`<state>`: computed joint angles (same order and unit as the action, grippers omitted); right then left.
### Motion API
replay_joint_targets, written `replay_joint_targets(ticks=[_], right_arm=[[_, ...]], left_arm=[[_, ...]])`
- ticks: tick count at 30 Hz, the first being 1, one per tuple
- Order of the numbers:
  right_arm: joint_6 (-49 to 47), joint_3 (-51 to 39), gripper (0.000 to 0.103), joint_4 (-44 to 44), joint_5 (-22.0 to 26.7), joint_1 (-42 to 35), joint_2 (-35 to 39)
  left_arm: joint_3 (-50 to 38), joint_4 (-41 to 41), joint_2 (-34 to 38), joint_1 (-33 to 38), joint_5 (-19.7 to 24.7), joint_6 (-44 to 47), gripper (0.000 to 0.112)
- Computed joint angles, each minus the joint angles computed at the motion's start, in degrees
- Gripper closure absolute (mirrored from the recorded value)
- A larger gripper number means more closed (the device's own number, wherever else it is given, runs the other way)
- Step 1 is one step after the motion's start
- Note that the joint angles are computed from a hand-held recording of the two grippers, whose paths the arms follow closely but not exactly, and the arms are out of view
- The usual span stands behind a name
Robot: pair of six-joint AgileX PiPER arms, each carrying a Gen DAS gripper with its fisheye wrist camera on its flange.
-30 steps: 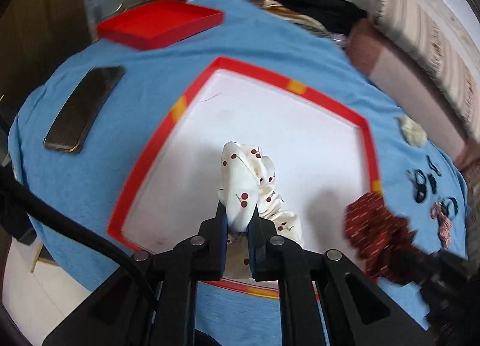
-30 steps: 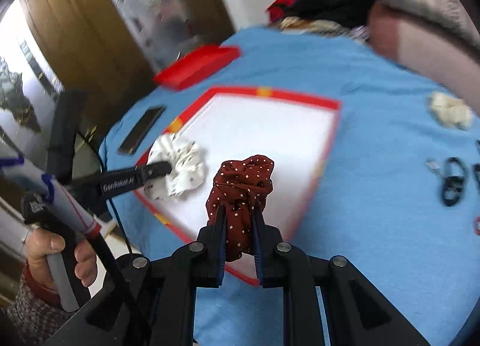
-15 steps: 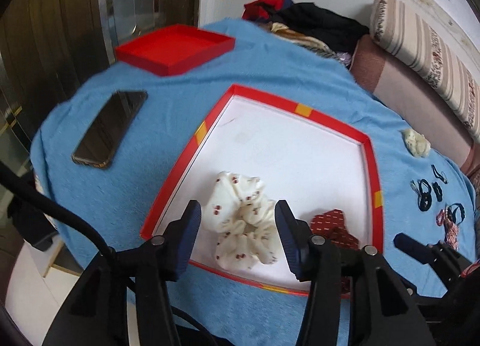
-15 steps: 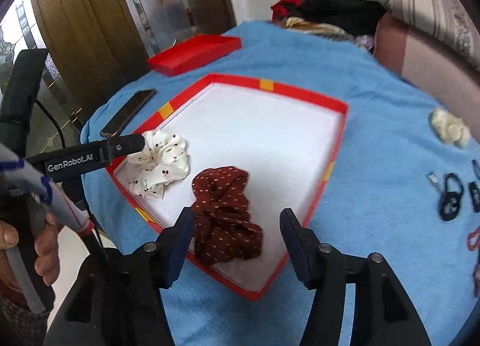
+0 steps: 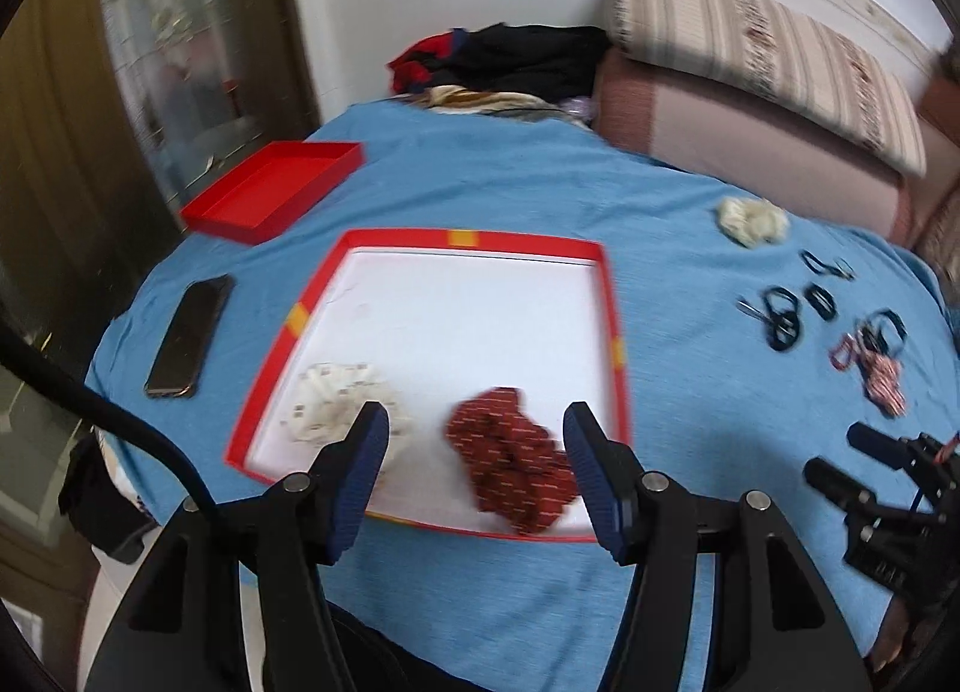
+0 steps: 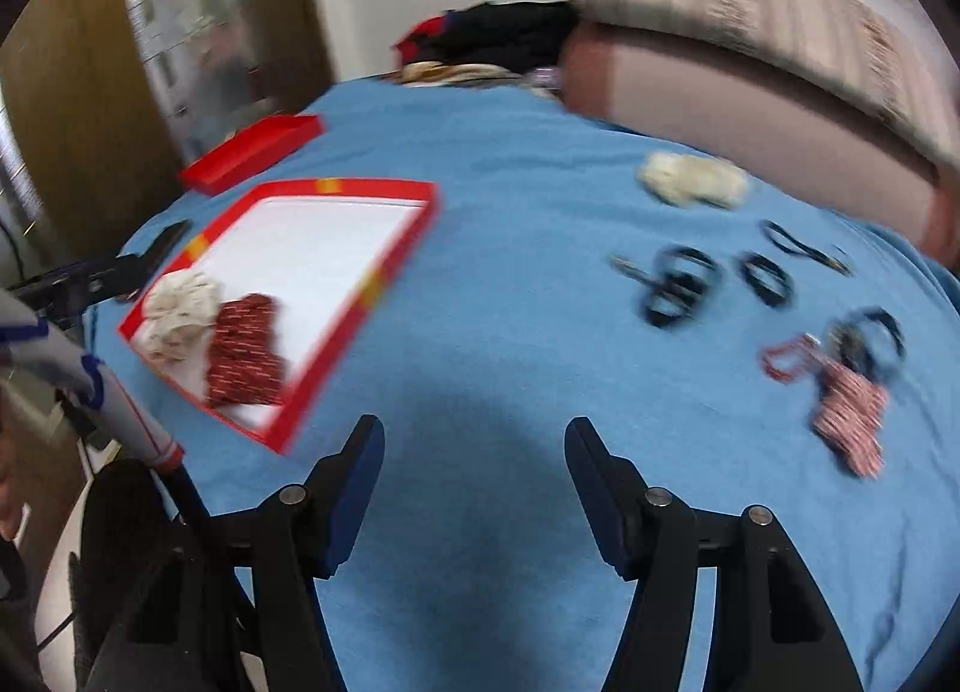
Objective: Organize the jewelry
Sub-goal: 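Move both open tools back toward the remaining accessories, then grasp a black hair tie with left tool while right tool grasps plaid scrunchie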
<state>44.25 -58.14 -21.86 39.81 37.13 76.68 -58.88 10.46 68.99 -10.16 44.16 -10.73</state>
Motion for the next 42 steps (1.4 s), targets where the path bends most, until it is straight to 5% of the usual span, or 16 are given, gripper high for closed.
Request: replay_joint_targets(ticks=[8, 18, 27, 34, 42], right_arm=[[-4.8, 10.5, 0.035, 3.9, 0.8, -12.4, -13.3], [-24.1, 17.7, 0.035, 18.3, 0.4, -34.1, -23.7], [-46.2, 19.0, 0.033, 35.3, -1.1, -54.3, -21.8], [-52.2, 17.7, 0.030, 40.6, -5.9, -56.7, -13.7], [-54.9, 14.5, 0.030, 44.4, -11.0, -55.8, -4.2]], left_arm=[[-1.4, 11.9, 1.0, -16.1, 4.7, -13.2, 0.049], [-5.2, 17.7, 8.7, -26.9, 6.5, -19.9, 0.048], [-15.0, 7.1, 23.4, -25.8, 1.8, -10.9, 0.048], [-30.9, -6.2, 39.4, -24.9, 1.1, -1.5, 0.048], [-50.8, -15.6, 55.3, -23.3, 6.7, 3.9, 0.056]])
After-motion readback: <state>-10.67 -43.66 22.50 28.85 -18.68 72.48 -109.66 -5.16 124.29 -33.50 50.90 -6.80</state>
